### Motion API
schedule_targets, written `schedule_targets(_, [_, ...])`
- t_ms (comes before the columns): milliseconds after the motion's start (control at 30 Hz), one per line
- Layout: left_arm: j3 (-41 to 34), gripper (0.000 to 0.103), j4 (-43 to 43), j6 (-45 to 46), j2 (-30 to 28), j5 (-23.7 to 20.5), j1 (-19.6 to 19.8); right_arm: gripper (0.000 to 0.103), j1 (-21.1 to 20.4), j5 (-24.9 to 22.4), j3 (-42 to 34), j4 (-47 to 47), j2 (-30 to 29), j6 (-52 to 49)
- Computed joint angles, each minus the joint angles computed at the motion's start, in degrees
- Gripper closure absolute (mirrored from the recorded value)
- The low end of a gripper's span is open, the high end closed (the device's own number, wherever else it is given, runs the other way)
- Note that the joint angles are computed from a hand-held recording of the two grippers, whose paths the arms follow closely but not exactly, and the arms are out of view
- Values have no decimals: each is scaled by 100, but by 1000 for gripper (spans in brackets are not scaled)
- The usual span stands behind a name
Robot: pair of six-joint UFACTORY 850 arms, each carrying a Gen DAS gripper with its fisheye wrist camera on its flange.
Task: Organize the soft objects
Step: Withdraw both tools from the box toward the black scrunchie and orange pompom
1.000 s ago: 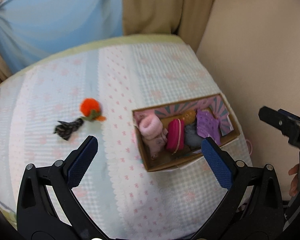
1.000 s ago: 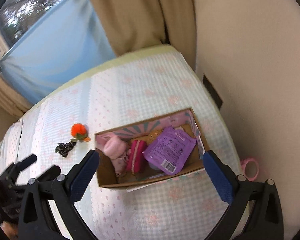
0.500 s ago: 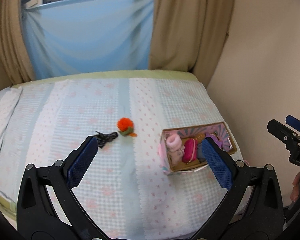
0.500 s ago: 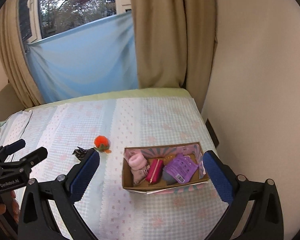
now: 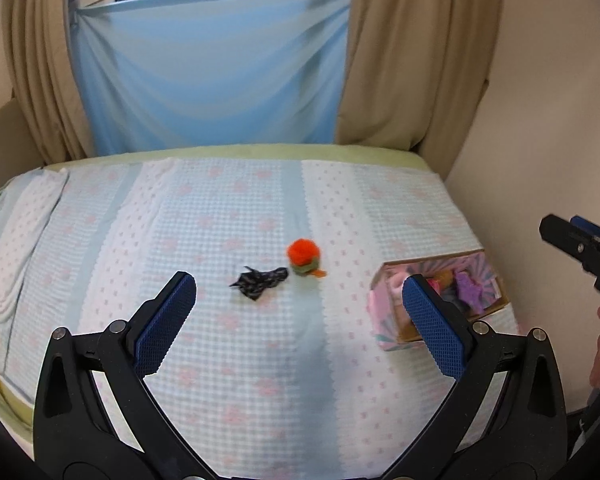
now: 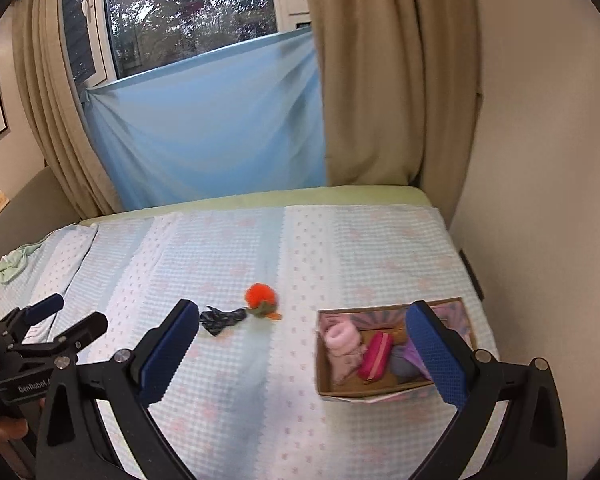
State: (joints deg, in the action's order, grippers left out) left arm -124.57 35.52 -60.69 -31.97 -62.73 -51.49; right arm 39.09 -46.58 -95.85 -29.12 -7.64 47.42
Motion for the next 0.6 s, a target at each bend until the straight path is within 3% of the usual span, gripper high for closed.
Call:
schedule_targets(300, [1038, 0, -835, 1154, 178, 1146, 858, 0, -54, 42, -1160, 606, -1310, -339])
schedule_targets(600, [1375, 0, -1621, 2524, -516, 2381, 1568, 0, -282, 231, -2056, 1146, -2719, -631])
